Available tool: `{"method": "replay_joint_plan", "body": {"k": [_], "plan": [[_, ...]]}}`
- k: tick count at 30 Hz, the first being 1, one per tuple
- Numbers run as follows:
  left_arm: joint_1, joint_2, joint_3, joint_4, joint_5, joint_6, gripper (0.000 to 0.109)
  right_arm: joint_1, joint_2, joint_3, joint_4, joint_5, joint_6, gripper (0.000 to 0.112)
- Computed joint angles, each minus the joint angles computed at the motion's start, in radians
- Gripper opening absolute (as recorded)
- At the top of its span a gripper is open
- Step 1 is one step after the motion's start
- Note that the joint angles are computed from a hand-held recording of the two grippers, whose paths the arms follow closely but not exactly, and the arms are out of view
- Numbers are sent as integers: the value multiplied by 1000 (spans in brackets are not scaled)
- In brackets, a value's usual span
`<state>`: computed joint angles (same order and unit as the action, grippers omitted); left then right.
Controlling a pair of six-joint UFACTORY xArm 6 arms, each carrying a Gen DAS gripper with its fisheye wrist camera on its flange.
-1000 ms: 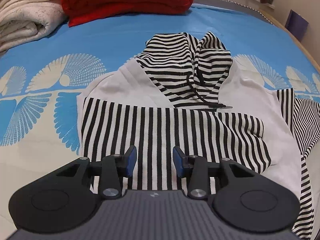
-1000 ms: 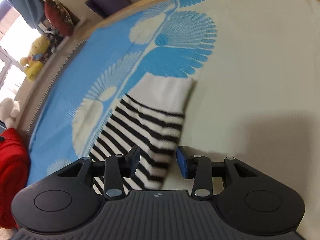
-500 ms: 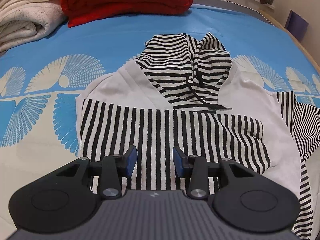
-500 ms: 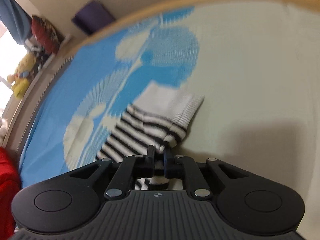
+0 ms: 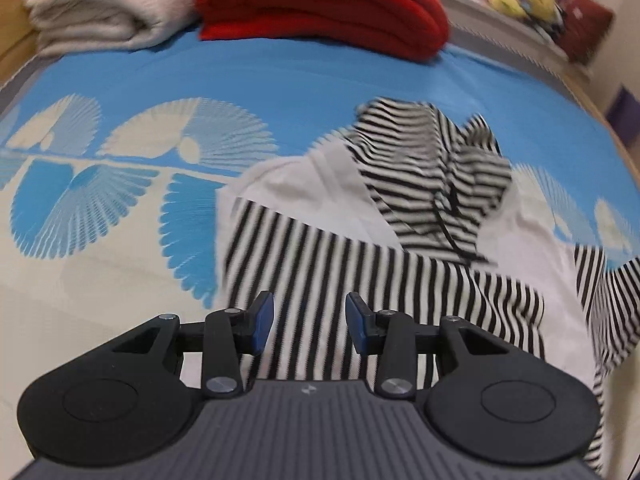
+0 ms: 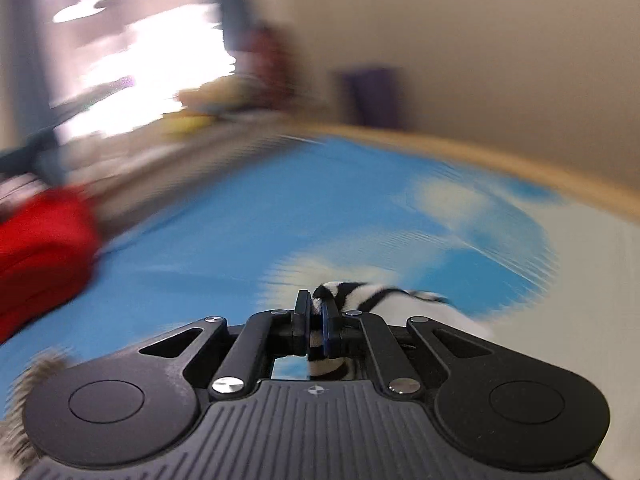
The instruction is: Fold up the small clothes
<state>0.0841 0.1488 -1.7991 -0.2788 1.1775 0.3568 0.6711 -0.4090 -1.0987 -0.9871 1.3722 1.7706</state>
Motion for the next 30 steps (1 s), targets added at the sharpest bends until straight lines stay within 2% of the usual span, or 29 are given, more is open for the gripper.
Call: {"method": "replay_joint_plan", "body": {"k": [3, 4, 7, 8, 9, 10, 11, 13, 14, 16, 18, 20, 22, 24, 28, 30], "plan": [[33, 40, -68, -15, 31, -39, 44, 57, 188, -204, -44, -206, -149, 5], [44, 54, -90, -21, 44, -50, 44, 65, 252, -276, -12, -293, -215, 5], [75, 91, -151, -47, 89, -74, 44, 58, 416, -423, 271, -593, -436, 16], [84, 102, -171, -59, 107, -78, 44, 75, 476, -467, 376, -648, -484, 21], [90, 107, -181, -67, 117, -81, 44, 89, 521, -512, 481, -661, -550, 22], [97, 111, -189, -75, 126, -82, 44, 98, 560, -567, 581, -632, -618, 24], [101, 116, -199, -81, 133, -85, 44, 110, 593, -636, 639, -562, -647, 27], [110, 119, -207, -93, 144, -88, 44, 125, 630, -743, 642, -417, -609, 28], [112, 121, -208, -96, 147, -91, 44, 127, 627, -760, 614, -379, -555, 34], [114, 128, -214, -99, 159, -101, 44, 123, 574, -711, 560, -364, -407, 41], [113, 130, -209, -102, 169, -112, 44, 132, 520, -644, 493, -340, -268, 42], [108, 128, -194, -101, 173, -118, 44, 147, 489, -599, 444, -278, -166, 42], [101, 126, -176, -94, 173, -126, 43, 135, 480, -599, 493, -177, -114, 44], [94, 128, -166, -93, 176, -136, 43, 110, 434, -533, 506, -193, -53, 44], [80, 132, -137, -82, 164, -153, 43, 99, 414, -525, 469, -98, -54, 44], [73, 135, -121, -66, 160, -162, 43, 80, 388, -495, 493, -123, -42, 44]]}}
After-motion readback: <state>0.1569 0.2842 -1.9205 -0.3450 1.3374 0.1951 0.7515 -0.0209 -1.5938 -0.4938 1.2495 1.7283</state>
